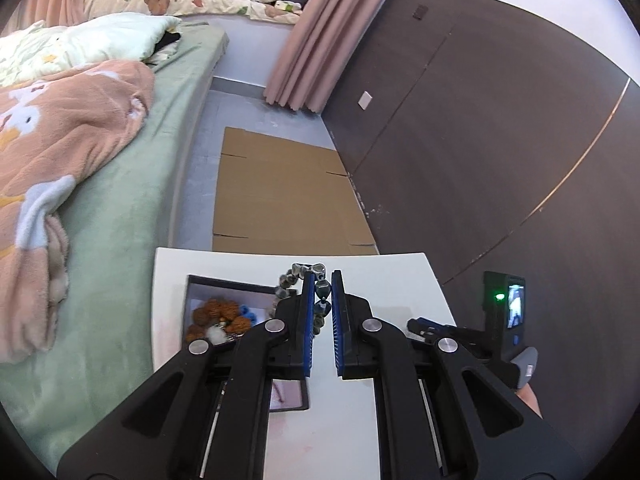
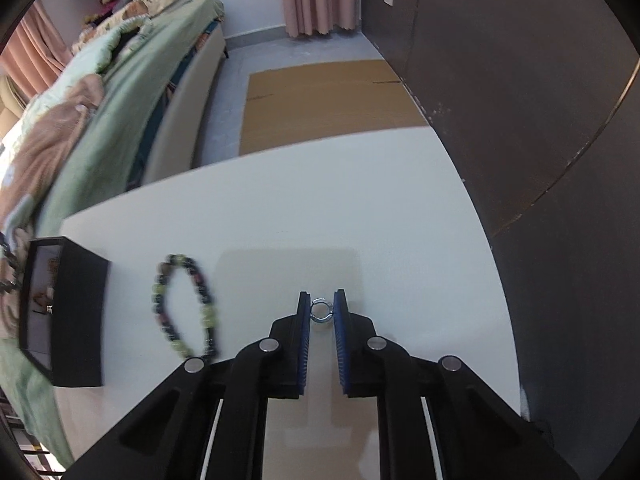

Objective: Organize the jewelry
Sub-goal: 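Lower the grey bracelet into the box with the left tool while the right tool grasps the small silver ring, then carry the silver ring into the black box and open the right tool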

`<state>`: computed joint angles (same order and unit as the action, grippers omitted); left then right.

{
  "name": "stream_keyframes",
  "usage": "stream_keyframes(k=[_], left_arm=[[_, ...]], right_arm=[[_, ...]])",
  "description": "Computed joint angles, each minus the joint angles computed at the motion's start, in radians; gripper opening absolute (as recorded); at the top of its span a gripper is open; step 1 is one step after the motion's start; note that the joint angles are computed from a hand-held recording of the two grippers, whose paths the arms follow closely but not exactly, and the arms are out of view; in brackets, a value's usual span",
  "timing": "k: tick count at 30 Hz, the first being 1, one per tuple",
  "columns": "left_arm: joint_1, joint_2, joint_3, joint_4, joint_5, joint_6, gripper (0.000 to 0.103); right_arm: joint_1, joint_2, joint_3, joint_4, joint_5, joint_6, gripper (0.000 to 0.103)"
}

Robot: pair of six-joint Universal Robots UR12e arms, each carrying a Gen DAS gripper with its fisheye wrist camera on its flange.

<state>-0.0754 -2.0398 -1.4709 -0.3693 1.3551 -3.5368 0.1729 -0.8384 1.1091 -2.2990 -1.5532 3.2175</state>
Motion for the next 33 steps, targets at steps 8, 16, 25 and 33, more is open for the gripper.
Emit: stream_keyframes(k=[8, 16, 25, 33], left_arm=[[0.018, 0.020, -0.036, -0.003, -0.005, 0.001, 0.063], [0.033, 0.045, -0.073, 0.006, 0.067, -0.011, 0.082], [0.044, 0.075, -0.111, 0.011, 0.109, -0.009, 0.091], [0.049, 0.090, -0.132, -0.009, 0.129, -0.014, 0.093]], right_arm=[[0.022, -0.045, 0.052, -0.095, 0.060, -0.006, 0.012], [0.049, -0.084, 0.098, -0.215, 0.197, -0.026, 0.012], [0.069, -0.091, 0.106, -0.219, 0.306, -0.045, 0.012], [0.082, -0.087, 0.106, -0.223, 0.332, -0.053, 0.012]])
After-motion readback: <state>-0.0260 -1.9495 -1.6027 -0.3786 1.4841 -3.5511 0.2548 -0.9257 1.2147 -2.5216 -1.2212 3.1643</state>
